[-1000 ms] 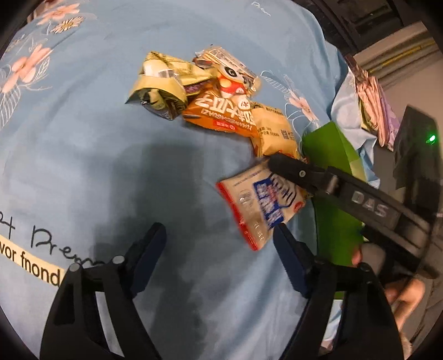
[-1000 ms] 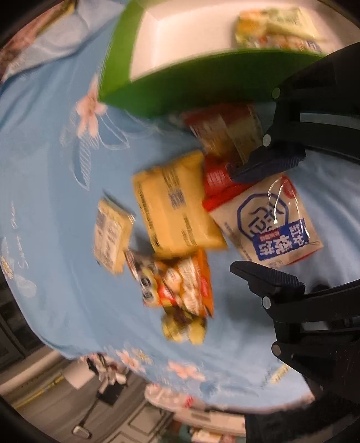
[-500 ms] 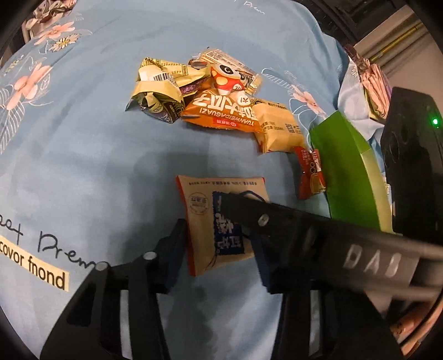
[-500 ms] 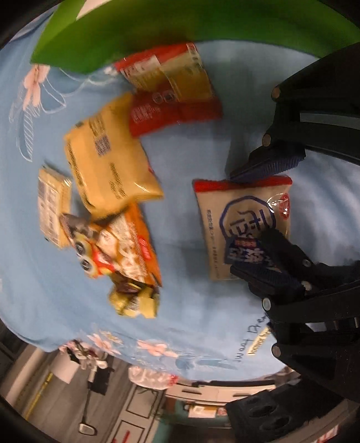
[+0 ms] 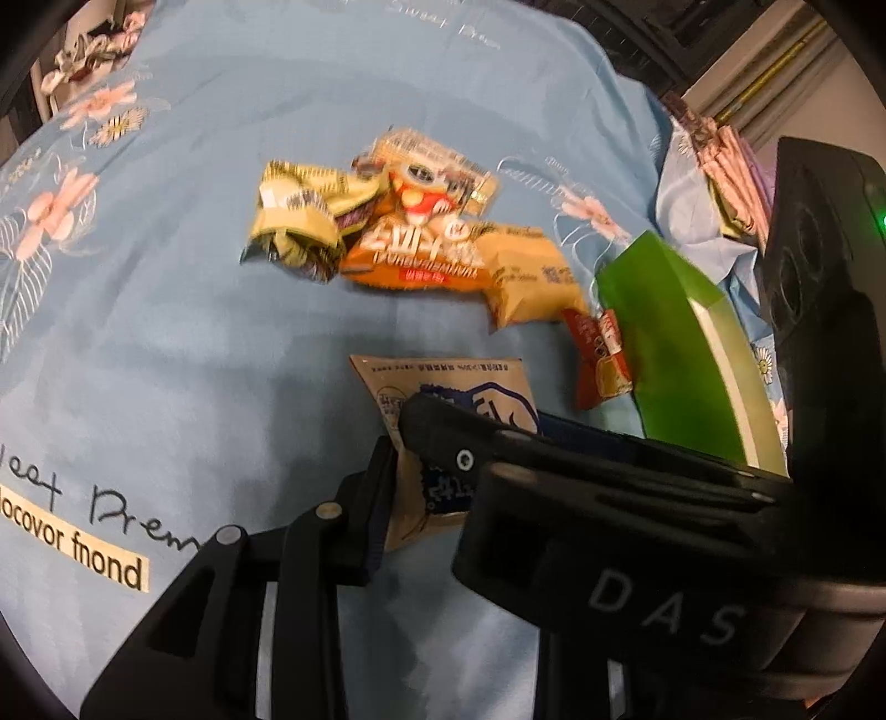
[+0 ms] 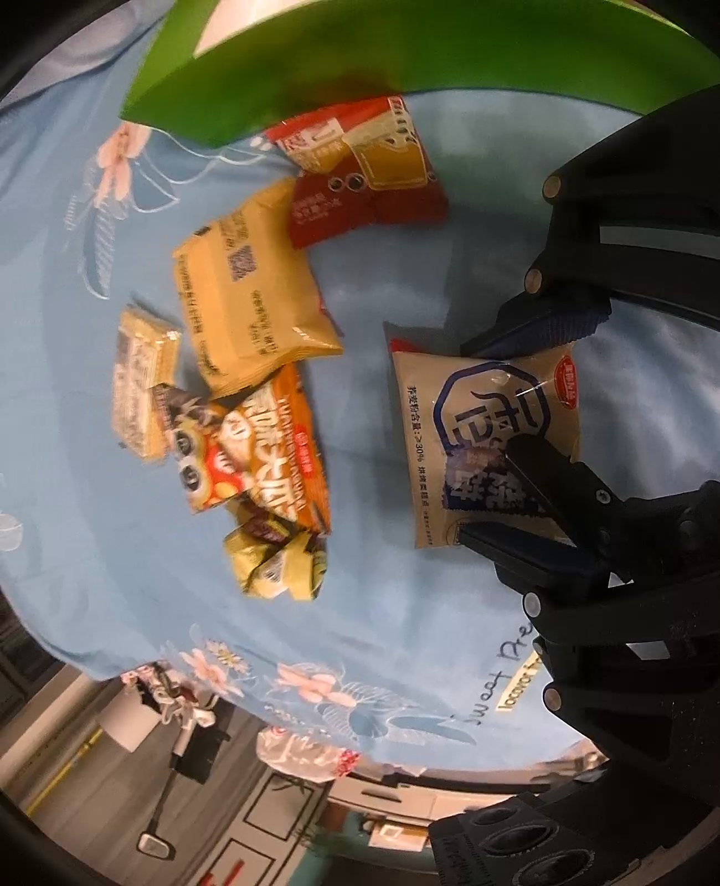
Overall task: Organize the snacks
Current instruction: 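Grasp the white-and-blue biscuit packet with the right gripper and lift, then carry the biscuit packet over the green box with the right gripper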
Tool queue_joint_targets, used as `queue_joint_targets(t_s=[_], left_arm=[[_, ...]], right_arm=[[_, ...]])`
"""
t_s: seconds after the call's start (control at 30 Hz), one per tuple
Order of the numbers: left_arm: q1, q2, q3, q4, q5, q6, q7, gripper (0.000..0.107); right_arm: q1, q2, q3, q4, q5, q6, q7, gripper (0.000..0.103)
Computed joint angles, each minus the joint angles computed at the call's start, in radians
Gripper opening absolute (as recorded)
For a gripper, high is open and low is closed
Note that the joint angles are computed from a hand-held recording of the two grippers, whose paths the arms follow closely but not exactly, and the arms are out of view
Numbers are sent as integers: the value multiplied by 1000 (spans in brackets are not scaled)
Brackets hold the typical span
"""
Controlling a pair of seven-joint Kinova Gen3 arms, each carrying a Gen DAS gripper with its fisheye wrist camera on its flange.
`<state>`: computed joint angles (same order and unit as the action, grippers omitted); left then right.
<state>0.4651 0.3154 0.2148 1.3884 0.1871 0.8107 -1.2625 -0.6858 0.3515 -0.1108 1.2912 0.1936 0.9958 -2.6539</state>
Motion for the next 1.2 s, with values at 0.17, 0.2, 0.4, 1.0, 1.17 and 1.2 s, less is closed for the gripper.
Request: queue_joint_targets(t_s=[0.17, 0.2, 0.4, 1.0, 1.17, 1.2], left_arm=[[9, -45, -1, 50, -25, -90, -16, 29], [6, -52, 1, 59, -24, -105, -23, 29], [7, -100, 3, 121, -45, -205, -46, 29], [-45, -180, 47, 241, 43, -419, -206, 29], [-64, -194, 61, 265, 102, -459, -274, 30], [-65, -197, 63, 269, 111, -465, -283, 30]], right_arm=[[-73, -23, 23, 1, 117, 4, -97, 61], [-86, -28, 26, 1, 142, 6, -121, 61], [-151, -41, 27, -1, 287, 28, -237, 61], [-262, -59, -2, -3, 573, 120, -397, 61], [-280, -60, -8, -6, 616, 144, -408, 61], [-284, -61, -9, -5, 626, 148, -413, 61]])
